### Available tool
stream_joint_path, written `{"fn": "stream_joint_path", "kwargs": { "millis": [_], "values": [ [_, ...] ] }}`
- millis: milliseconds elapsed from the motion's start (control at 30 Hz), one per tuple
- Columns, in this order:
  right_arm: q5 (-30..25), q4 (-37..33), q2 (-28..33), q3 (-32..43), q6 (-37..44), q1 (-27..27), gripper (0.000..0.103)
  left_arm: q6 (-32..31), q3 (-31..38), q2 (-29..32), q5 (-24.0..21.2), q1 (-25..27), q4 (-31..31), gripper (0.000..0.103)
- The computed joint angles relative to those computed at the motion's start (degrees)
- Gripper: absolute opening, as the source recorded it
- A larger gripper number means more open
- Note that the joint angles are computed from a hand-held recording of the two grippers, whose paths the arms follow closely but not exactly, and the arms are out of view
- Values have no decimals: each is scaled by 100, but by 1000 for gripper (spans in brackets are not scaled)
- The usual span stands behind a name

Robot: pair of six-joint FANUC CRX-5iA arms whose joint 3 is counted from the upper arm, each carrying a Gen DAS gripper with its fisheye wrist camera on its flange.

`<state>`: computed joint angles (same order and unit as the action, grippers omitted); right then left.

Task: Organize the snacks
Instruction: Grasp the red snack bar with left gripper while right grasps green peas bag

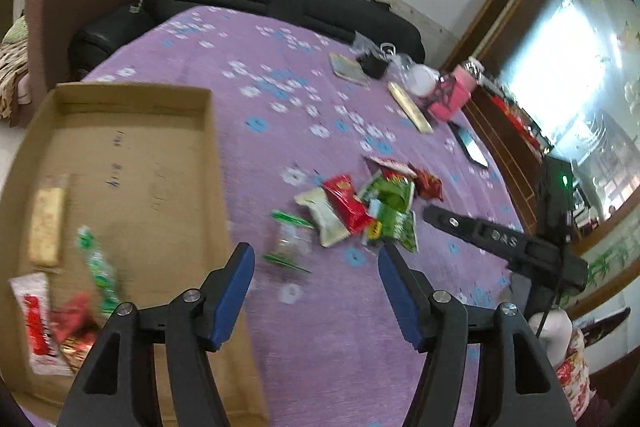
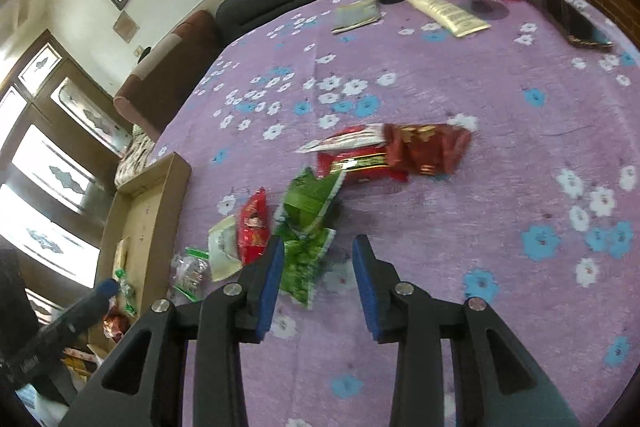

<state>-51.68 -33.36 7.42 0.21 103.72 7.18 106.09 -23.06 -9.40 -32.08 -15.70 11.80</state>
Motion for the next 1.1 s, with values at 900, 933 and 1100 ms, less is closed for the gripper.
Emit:
{"fn": "stream_joint_path", "kwargs": {
  "millis": [900, 933, 1100],
  "values": [
    [112, -318, 285, 122, 62, -229, 32, 785, 2448, 2104, -1107, -775, -1774, 61],
    [74, -371, 313, 158, 57, -280, 32, 761, 2553, 2207, -1175, -773, -1768, 58],
    [5, -428, 351, 227, 77, -334, 32, 611, 2940, 2639, -1448, -672, -1611, 45]
  ]
}}
